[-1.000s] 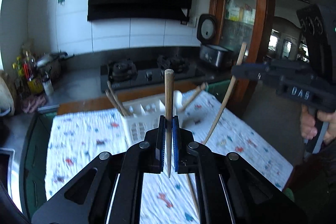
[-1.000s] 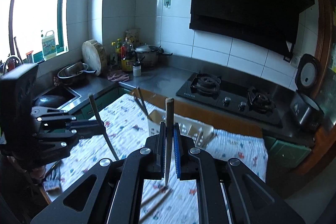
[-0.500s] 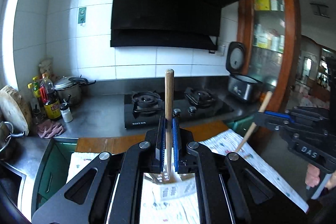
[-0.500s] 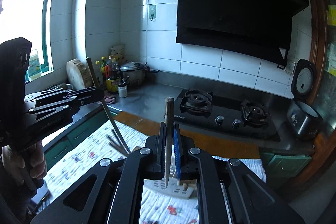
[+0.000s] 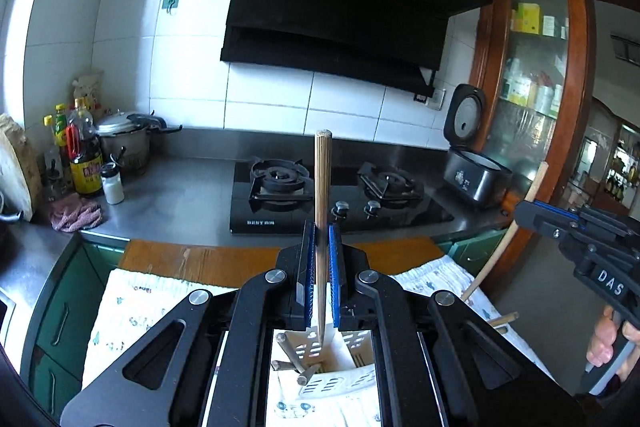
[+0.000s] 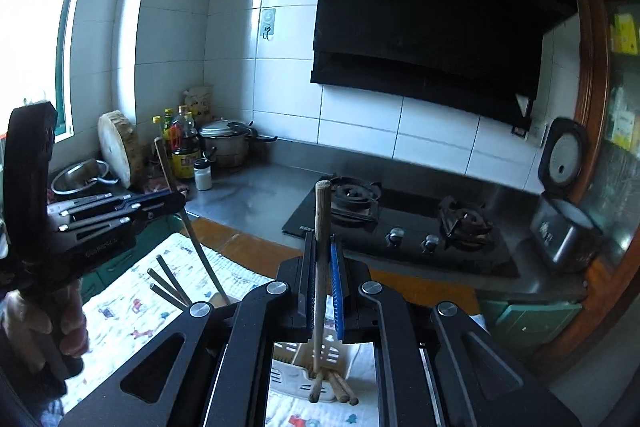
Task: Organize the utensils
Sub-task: 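Lower the chopsticks into the holder and open both tools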
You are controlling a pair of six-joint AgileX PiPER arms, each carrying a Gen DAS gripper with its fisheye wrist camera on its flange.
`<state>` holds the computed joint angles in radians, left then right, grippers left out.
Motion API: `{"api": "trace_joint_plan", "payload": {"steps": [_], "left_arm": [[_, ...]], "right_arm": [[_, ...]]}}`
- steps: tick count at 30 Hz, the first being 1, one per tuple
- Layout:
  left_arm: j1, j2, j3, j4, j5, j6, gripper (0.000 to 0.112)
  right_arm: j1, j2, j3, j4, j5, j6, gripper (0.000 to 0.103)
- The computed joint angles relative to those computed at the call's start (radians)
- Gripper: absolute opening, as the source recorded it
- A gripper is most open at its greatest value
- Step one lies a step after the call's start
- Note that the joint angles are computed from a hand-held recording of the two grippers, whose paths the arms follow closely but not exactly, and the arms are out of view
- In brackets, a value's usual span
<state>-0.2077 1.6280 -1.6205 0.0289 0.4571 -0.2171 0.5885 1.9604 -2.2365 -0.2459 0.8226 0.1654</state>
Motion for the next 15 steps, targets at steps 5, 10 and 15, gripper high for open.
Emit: {"api": "trace_joint_plan", "payload": {"steps": [5,10,15], "left_arm": [[0.019,0.021,0.01,-0.09,0.003,0.064,0.005],[0.005,0.026,0.034,-0.09,0.0,0.089,0.005],[-0.013,0.022,0.06,-0.067,0.001,0.085,0.006]], "right_arm": [[-0.007,0.009,0.023,0.008,-0.014,0.0,0.007],[-0.01,0.015,0.058,0.021,-0.033,-0.001,0.007],[-0.013,0.007,0.127,0.028,-0.062,0.003,0.007]]}}
